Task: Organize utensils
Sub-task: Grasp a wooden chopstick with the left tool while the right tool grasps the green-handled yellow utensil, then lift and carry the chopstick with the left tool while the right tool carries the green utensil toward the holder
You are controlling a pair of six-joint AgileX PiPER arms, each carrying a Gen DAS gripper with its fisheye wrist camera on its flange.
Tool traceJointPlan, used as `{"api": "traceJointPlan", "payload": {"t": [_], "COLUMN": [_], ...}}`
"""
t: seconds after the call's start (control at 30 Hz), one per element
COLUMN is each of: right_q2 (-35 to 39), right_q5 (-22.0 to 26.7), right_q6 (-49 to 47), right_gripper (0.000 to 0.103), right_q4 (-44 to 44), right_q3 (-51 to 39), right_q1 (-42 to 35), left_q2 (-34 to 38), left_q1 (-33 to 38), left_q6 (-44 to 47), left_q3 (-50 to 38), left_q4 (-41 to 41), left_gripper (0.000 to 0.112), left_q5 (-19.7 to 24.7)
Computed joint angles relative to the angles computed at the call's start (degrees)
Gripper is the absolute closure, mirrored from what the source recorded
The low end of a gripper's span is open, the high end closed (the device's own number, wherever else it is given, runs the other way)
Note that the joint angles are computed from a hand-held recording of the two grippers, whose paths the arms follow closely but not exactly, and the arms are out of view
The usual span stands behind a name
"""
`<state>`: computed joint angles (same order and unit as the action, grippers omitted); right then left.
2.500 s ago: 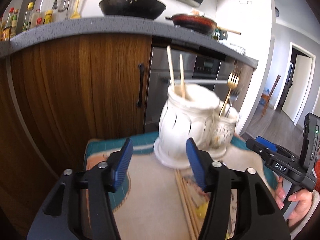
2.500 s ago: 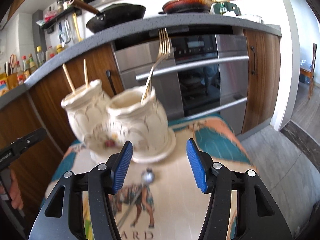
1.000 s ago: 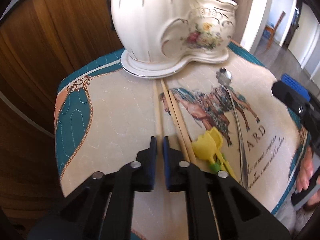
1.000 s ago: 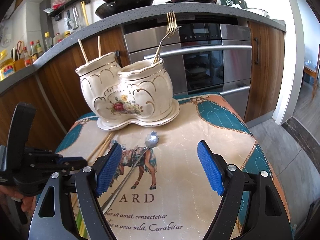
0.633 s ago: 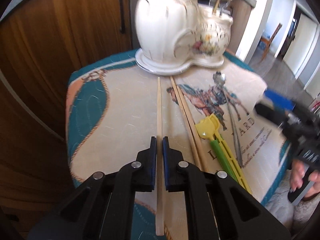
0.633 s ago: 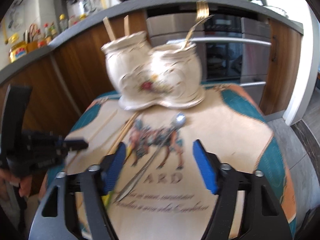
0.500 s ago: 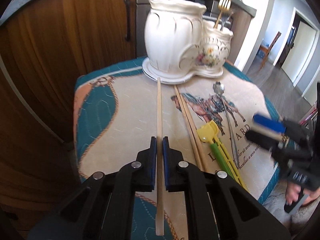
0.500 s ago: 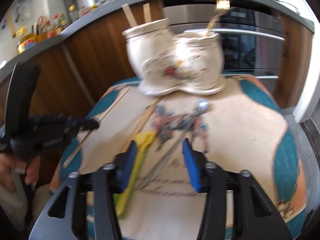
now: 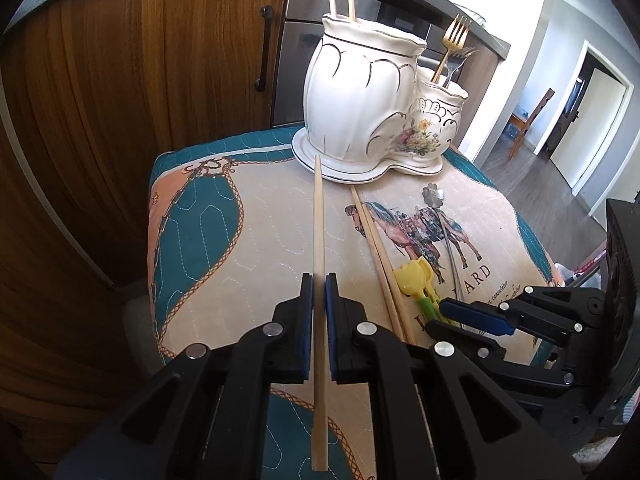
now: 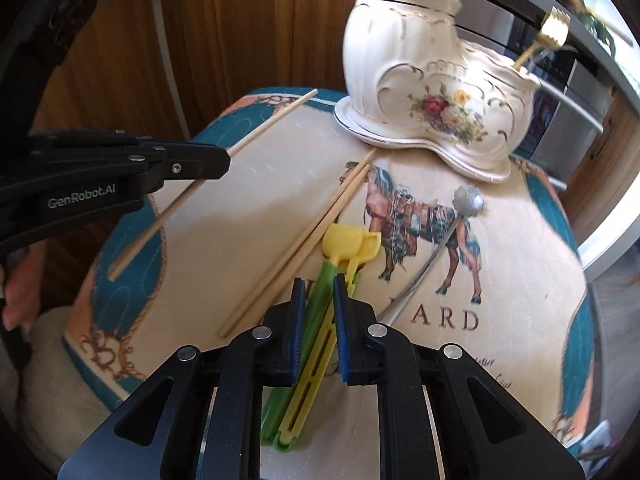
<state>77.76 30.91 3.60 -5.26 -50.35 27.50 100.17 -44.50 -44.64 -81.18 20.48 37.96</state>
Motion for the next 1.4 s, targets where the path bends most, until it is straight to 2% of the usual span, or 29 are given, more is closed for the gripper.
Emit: {"api": "traceJointPlan", "payload": {"t": [0.1,0.2,0.27,0.43,0.5,0.57,0.63,0.83,0.93,1.0,1.07,1.1,1.2,1.4], "right_q2": [1.2,1.3,0.5,-4.6,-6.9,-8.3,-8.1,-3.6,-2.2,-1.2,-0.6,-0.2,0.9,2.5], "right_q5": [0.3,0.9,0.2,0.6,2.6,4.4,7.9,12.3,13.7,16.1,18.1,18.9,20.7,22.9], "right_q6": [8.8,13.3,10.3,-6.9,-15.2,-20.5,-27.9,-34.5,-36.2,-38.7,-38.7,-38.4,-39.7,-40.8], "right_gripper": [0.087,0.09,0.093,0.094,0.094,0.094,0.094,0.095,0.098,0.098,0.094,0.088,0.085,0.085], "right_q4": [-11.6,-18.1,-13.8,3.7,11.6,16.0,22.0,23.3,23.5,26.1,25.9,25.4,25.9,24.5], "right_q3": [-0.2,0.0,0.5,1.2,1.0,0.7,-0.5,-2.2,-2.3,-3.5,-4.7,-5.4,-6.4,-7.9], "right_q1": [4.2,6.7,5.1,-3.2,-8.3,-12.4,-18.4,-24.7,-26.1,-27.9,-28.2,-28.2,-28.7,-28.5], "left_q2": [0.0,0.0,-0.1,0.1,0.5,1.1,1.7,3.6,4.1,4.6,5.1,5.3,5.9,8.0], "left_q1": [0.2,0.2,0.2,0.2,0.3,0.2,0.5,0.9,0.9,1.1,1.5,1.6,1.6,2.1], "left_q6": [0.1,-0.2,-0.2,1.3,2.7,4.3,6.9,12.0,13.3,13.9,14.4,14.6,15.7,17.9], "left_q3": [0.2,0.3,0.3,-0.2,-0.8,-1.4,-2.2,-4.2,-5.0,-5.5,-6.2,-6.5,-7.7,-11.0], "left_q4": [-0.2,0.1,0.0,-0.6,-1.4,-1.9,-3.7,-6.3,-6.6,-6.8,-7.4,-7.6,-7.9,-8.5], "left_gripper": [0.106,0.106,0.106,0.106,0.106,0.106,0.106,0.106,0.106,0.106,0.106,0.106,0.106,0.101], "left_q5": [-0.4,-0.4,-0.4,0.1,0.7,1.9,3.0,6.7,8.2,9.2,9.9,10.3,11.7,14.6]}}
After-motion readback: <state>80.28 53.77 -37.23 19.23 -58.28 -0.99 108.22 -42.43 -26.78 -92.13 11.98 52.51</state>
